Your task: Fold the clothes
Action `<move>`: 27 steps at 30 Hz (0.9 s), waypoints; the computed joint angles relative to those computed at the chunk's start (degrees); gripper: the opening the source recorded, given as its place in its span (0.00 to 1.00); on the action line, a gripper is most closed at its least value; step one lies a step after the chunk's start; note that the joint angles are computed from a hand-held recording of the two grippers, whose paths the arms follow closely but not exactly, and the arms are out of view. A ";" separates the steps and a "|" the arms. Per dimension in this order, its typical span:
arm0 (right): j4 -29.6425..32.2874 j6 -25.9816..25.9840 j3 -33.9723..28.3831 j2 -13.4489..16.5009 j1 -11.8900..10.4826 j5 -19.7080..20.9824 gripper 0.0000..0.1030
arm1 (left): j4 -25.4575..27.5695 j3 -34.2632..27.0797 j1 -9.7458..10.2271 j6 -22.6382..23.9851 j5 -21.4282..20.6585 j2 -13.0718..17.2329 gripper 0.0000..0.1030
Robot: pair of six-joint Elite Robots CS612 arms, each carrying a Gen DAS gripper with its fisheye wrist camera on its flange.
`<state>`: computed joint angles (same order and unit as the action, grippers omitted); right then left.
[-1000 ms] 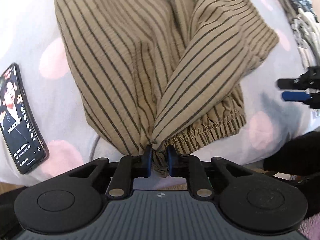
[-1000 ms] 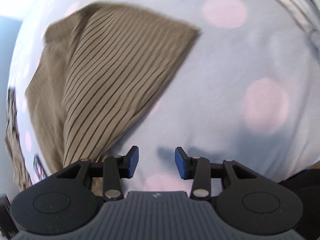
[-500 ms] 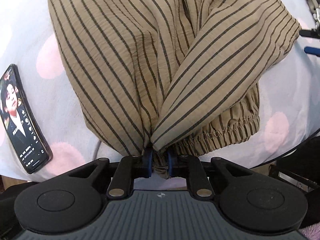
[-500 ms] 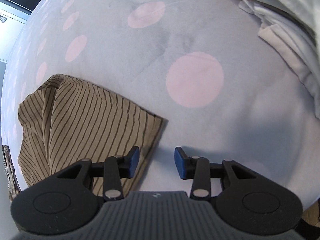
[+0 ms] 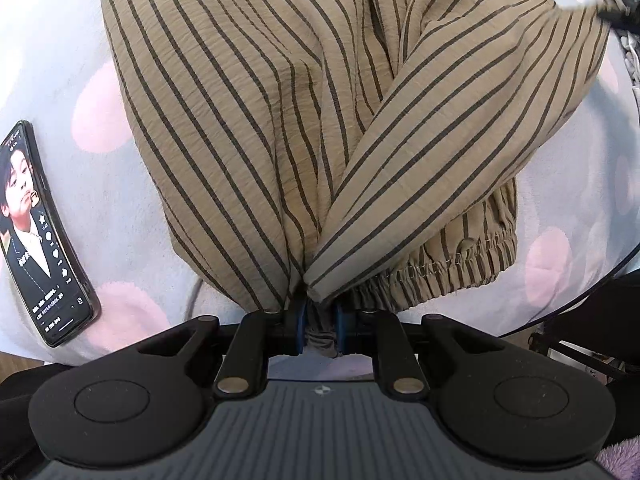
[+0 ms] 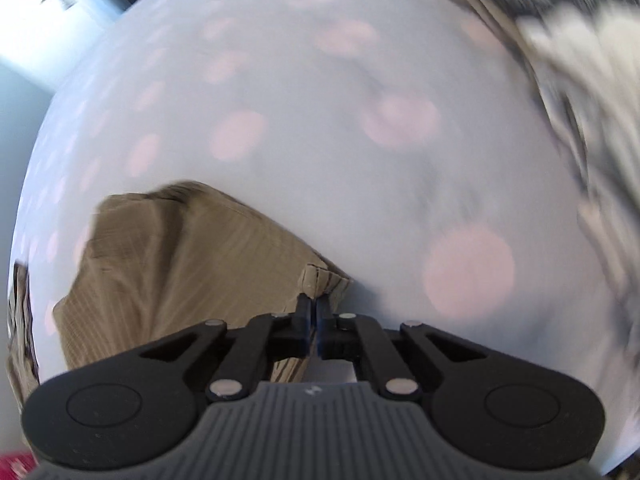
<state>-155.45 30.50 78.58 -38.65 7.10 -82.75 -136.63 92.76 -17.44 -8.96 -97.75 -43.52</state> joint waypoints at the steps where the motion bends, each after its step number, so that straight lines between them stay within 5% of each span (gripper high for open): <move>1: 0.94 -1.99 -1.47 0.06 0.56 -0.84 0.03 | -0.33 0.24 0.10 0.06 -0.14 -0.12 0.12; 11: 3.79 -21.66 -16.25 3.50 7.08 -5.09 0.02 | -5.44 4.27 1.91 1.20 -2.15 -1.93 0.12; 27: 14.14 -40.60 -36.17 13.06 14.50 1.94 0.02 | -9.87 7.54 3.05 3.89 -3.13 -3.23 0.12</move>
